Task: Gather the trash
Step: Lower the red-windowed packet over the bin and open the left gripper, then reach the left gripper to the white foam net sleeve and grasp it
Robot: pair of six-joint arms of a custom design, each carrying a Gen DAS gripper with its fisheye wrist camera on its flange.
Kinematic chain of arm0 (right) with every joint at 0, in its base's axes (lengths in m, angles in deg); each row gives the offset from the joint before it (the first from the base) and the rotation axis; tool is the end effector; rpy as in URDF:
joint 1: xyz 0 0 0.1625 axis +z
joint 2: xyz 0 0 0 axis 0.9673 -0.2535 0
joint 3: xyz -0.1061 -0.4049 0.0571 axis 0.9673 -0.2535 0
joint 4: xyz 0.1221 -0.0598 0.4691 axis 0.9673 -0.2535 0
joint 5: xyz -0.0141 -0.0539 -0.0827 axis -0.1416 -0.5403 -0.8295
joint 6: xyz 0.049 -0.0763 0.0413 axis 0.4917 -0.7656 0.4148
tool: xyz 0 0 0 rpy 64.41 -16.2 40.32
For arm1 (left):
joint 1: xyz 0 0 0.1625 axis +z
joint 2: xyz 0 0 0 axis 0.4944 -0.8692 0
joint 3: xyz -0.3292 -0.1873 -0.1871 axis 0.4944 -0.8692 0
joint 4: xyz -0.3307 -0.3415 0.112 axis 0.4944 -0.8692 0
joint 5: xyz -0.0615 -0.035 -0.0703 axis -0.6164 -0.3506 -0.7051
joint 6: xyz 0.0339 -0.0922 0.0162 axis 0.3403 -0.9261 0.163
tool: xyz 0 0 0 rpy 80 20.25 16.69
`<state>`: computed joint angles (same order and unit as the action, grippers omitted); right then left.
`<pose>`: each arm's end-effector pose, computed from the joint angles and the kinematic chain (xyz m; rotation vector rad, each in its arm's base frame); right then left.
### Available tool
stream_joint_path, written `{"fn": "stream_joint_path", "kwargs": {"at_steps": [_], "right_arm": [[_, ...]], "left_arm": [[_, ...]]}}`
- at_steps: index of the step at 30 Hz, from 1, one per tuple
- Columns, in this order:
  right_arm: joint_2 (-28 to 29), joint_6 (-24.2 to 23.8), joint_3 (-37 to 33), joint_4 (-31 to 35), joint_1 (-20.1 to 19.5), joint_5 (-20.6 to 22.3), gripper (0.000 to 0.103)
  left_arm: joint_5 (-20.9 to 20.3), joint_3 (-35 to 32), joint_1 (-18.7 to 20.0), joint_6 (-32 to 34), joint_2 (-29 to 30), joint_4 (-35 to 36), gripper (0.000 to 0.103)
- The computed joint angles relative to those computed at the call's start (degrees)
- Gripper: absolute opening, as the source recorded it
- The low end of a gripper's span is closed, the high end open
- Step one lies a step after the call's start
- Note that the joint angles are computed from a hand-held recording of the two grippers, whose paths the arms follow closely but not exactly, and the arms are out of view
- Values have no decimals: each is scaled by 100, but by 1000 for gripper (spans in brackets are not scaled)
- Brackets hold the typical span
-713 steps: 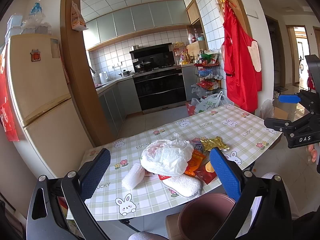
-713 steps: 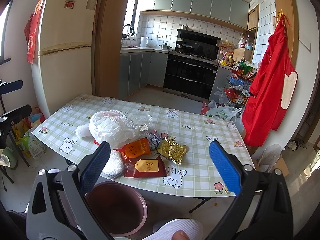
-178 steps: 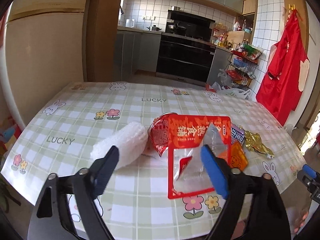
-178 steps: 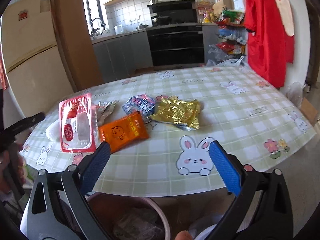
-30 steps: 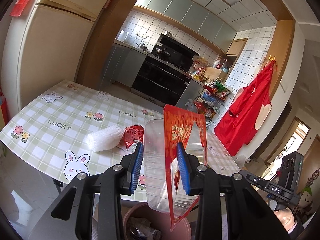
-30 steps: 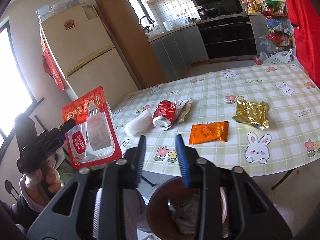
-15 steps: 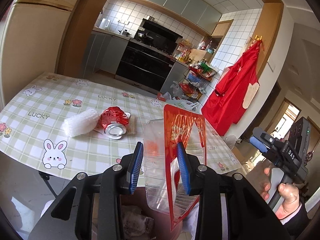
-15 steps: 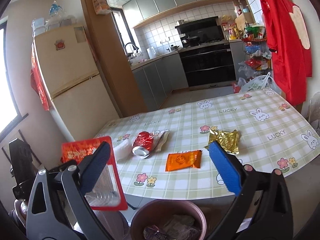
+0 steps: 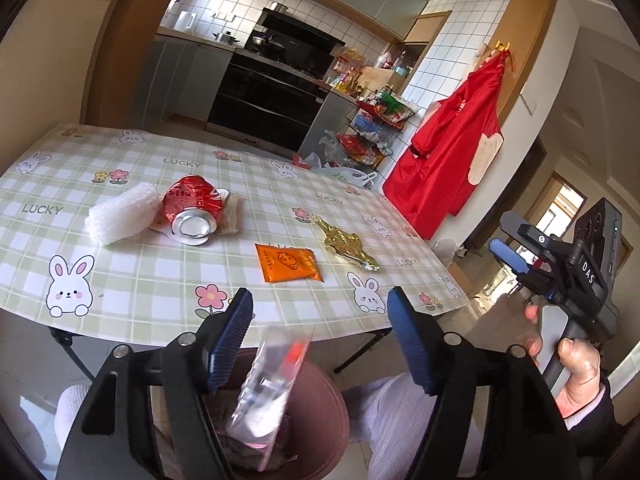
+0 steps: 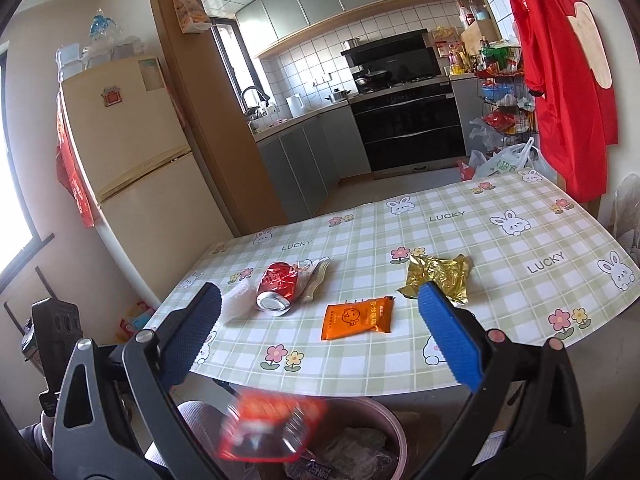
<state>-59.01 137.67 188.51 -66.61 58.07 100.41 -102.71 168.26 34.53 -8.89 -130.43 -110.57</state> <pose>0.3848 -0.3366 0.1190 0.1356 -2.1771 1.5622 -0.0798 -0.4731 0.3395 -1.0472 -2.8266 0.7469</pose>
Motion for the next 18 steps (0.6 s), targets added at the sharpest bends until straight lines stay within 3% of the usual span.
{"fn": "stream_joint_path", "kwargs": {"at_steps": [9,18], "right_arm": [[79,114,-63,134,-37,-41,97],[233,262,-206,374,-75,-4,97]], "left_arm": [[578,-110,203,-272,-34,-396,88],[856,-213,357,-231,-23,-573,89]]}}
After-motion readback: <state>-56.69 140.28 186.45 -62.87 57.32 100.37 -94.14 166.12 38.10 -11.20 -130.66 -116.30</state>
